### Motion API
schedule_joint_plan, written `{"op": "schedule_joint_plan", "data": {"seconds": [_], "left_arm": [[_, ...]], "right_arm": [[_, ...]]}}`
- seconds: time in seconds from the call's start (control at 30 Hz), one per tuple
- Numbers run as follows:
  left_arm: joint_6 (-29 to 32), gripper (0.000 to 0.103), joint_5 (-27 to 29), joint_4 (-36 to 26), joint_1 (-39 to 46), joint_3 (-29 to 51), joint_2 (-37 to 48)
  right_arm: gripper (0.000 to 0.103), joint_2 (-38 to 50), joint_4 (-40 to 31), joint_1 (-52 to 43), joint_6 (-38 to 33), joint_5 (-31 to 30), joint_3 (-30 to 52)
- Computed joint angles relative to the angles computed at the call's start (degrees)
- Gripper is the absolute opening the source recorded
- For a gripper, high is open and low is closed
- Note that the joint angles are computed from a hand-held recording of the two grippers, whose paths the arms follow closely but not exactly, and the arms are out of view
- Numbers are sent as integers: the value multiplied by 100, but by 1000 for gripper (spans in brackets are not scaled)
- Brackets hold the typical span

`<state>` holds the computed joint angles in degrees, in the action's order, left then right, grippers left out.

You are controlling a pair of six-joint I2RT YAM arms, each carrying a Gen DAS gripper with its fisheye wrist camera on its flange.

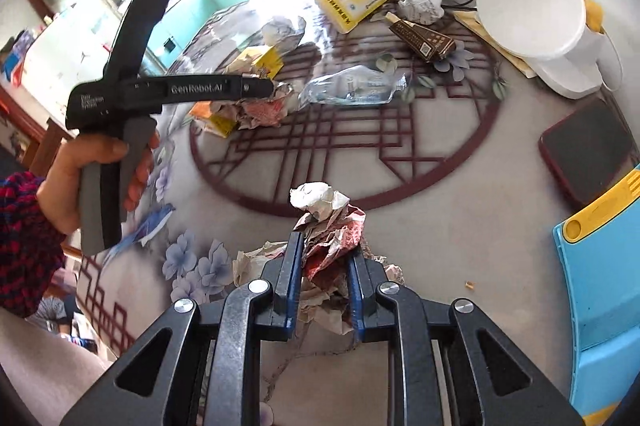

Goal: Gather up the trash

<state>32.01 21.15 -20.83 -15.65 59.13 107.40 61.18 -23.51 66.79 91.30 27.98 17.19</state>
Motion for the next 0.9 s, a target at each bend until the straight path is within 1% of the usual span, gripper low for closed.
{"op": "schedule_joint_plan", "data": {"seconds": [0.03, 0.1, 0.13, 0.27, 0.37, 0.5, 0.63, 0.73, 0.8, 0.9], "left_arm": [[0, 66, -15, 86, -22, -54, -23], [60, 53, -59, 242, -62, -169, -86], [92, 45, -55, 267, -77, -149, -53], [199, 35, 37, 9, 4, -44, -76], [176, 35, -89, 21, 98, -239, -435], [247, 35, -2, -205, 392, -418, -982], [379, 35, 121, -572, 835, -509, -1567], [609, 35, 278, -892, 1285, -535, -1975], [788, 35, 340, -980, 1547, -574, -2169], [1012, 35, 482, -1162, 1922, -543, -2300]], "right_arm": [[18, -29, 97, -126, -118, -40, -45], [18, -28, 85, -231, -178, 12, 3], [18, 99, 157, -287, -209, 39, 56], [18, 142, 12, -450, -282, 197, 261], [18, 111, -155, -591, -397, 360, 457], [18, 265, -493, -680, -608, 547, 882], [18, 409, -682, -737, -809, 740, 1307], [18, 581, -795, -706, -885, 869, 1634], [18, 719, -831, -673, -948, 933, 1847], [18, 924, -781, -653, -1092, 990, 2130]]}}
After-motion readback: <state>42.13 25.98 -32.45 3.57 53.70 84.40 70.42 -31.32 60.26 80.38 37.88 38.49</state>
